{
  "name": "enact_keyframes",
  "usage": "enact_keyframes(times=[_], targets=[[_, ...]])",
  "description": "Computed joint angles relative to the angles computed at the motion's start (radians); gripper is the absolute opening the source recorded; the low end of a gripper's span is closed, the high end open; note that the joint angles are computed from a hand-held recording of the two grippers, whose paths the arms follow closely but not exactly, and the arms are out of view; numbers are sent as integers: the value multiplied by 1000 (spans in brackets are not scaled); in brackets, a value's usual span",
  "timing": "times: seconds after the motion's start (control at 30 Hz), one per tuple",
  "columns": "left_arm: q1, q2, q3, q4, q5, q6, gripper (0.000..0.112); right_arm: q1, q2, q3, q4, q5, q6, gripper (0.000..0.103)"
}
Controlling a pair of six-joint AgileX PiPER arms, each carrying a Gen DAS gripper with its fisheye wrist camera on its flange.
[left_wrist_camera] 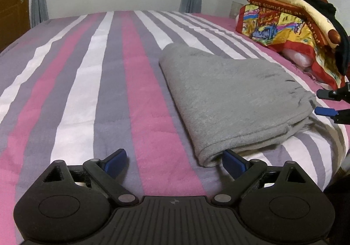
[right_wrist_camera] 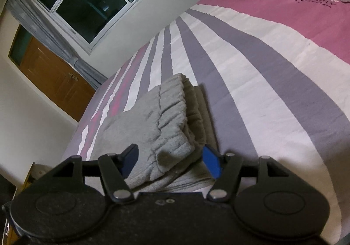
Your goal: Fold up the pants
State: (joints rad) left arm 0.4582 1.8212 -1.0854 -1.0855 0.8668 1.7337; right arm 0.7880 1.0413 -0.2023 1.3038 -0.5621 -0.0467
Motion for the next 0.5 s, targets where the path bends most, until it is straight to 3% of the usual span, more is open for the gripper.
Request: enact_keyframes(times=[0.3,0.43,0.5], targets=[[-2,-14,-10,-14,34,-9,94,-24,6,22,-43,10,60,66],[-3,23,-73,-22,103,-82,94,-65,-6,38,-116,31,107,66],[-7,93,-168,2,180,-200,94,-115,-17,48,-201,62,164,66]])
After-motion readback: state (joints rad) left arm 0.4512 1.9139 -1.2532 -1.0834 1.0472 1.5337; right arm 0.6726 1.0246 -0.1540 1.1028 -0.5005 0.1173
